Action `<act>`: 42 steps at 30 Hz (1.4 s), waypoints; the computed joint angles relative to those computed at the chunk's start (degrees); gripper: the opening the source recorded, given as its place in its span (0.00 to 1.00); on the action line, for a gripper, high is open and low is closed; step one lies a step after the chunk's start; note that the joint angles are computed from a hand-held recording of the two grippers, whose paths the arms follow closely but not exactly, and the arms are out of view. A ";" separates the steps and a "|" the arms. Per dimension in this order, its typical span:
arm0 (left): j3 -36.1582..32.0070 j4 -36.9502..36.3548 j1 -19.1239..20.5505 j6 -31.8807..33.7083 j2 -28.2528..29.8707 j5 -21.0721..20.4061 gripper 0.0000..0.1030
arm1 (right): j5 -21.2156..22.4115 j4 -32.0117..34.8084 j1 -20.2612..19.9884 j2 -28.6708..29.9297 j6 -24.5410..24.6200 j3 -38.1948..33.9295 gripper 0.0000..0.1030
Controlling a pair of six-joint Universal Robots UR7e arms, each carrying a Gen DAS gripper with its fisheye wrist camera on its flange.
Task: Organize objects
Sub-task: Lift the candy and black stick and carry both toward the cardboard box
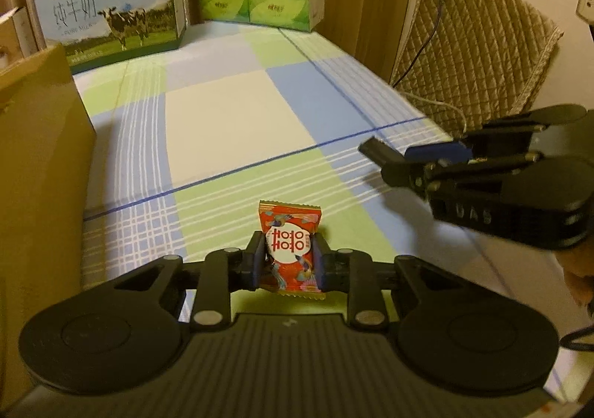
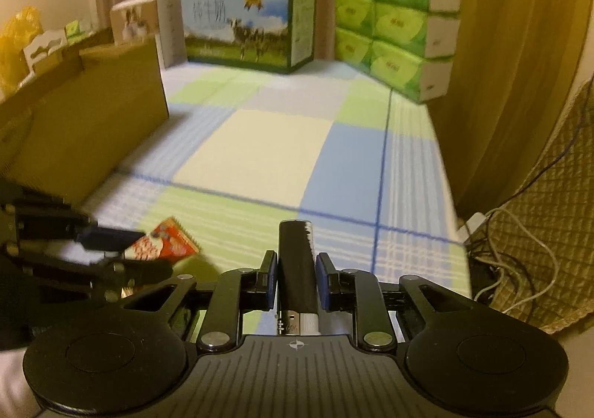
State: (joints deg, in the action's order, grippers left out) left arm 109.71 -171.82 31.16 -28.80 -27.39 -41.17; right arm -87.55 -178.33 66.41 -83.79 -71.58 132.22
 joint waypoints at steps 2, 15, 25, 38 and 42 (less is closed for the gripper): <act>1.03 0.88 -1.29 -2.22 -1.48 -0.15 0.21 | -0.14 1.17 0.97 -2.90 1.79 0.74 0.18; 11.57 16.59 -13.54 -21.84 -16.18 1.56 0.21 | -0.85 16.31 5.44 -26.04 11.90 8.72 0.18; 17.94 33.75 -21.84 -37.71 -28.02 2.37 0.21 | 0.96 30.49 6.39 -43.13 16.54 14.57 0.18; 21.56 54.91 -29.45 -55.62 -39.15 1.64 0.21 | -0.24 38.02 11.82 -52.24 17.22 18.69 0.18; 22.31 60.79 -30.88 -60.45 -41.98 0.86 0.21 | -1.07 38.09 13.72 -52.39 17.74 19.59 0.18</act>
State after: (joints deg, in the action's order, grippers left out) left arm 132.02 -111.03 0.28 -89.25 -69.37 -40.31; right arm -88.62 -140.24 80.13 -136.18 -53.84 151.81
